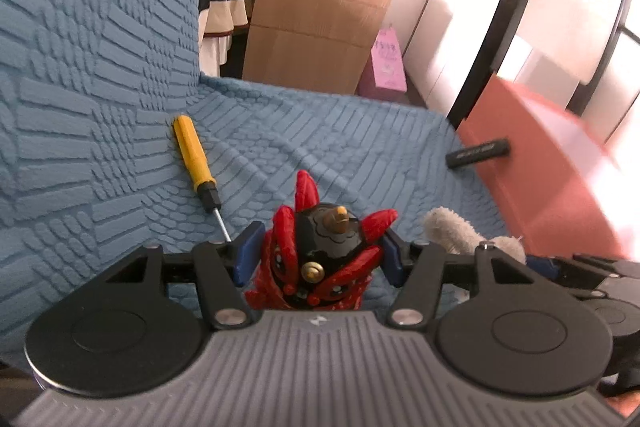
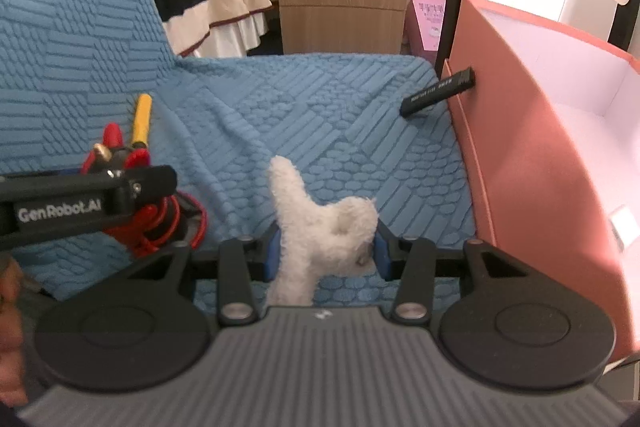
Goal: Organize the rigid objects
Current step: 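Lift the red lion toy and white plush in both tools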
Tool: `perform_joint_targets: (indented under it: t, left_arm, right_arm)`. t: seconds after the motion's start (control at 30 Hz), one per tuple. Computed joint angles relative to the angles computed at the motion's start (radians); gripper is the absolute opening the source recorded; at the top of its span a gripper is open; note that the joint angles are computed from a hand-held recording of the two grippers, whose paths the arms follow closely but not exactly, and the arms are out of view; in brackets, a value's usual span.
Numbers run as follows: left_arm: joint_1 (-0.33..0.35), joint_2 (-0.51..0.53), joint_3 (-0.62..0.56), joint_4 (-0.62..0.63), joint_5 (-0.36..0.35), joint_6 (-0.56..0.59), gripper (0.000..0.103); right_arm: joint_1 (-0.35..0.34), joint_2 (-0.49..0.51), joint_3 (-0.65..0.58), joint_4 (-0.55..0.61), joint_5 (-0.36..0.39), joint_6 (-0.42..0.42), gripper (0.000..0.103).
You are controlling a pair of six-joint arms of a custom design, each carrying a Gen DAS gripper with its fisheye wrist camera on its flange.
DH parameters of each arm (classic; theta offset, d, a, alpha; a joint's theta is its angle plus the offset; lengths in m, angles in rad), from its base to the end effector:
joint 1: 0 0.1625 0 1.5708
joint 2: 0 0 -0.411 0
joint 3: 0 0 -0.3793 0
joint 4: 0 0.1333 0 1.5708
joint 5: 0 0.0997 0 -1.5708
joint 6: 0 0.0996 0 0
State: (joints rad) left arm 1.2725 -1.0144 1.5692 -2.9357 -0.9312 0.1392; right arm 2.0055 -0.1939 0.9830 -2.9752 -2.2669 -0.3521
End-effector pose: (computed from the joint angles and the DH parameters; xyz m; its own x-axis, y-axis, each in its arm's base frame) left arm -0.0115 -0.6933 0.3288 -0.8572 -0.0843 -0.5080 0.3247 0.6772 -0.6603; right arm 0.3982 -0.6928 -0.0324 -0.6810 -0.2437 0.6906 -0.6166 0.6995 -0.3612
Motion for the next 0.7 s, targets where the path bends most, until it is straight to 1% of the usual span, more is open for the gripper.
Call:
perform_joint_targets:
  t: [0.17,0.37,0.47,0.6,0.7]
  left_arm:
    - [-0.036,-0.036,0.029,-0.022,0.007,0.0,0.065]
    - [-0.075,-0.086,0.068,-0.005,-0.001,-0.038,0.065]
    - [-0.09,-0.111,0.087,0.011,-0.002,-0.066,0.065]
    - [-0.114,-0.137,0.101,0.019,0.005,-0.08,0.065]
    - [-0.14,-0.153,0.107,0.021,0.011,-0.084,0.065]
  right_arm:
    - [0.018,-0.036,0.032,-0.035,0.009,-0.001,0.048]
    - [0.038,-0.094,0.087,-0.058,0.032,0.023,0.048]
    - [0.048,-0.115,0.107,-0.065,0.03,0.023,0.048]
    - [0.059,-0.156,0.14,-0.071,0.037,0.046,0.048]
    - [0.07,-0.177,0.155,-0.1,0.037,0.019,0.048]
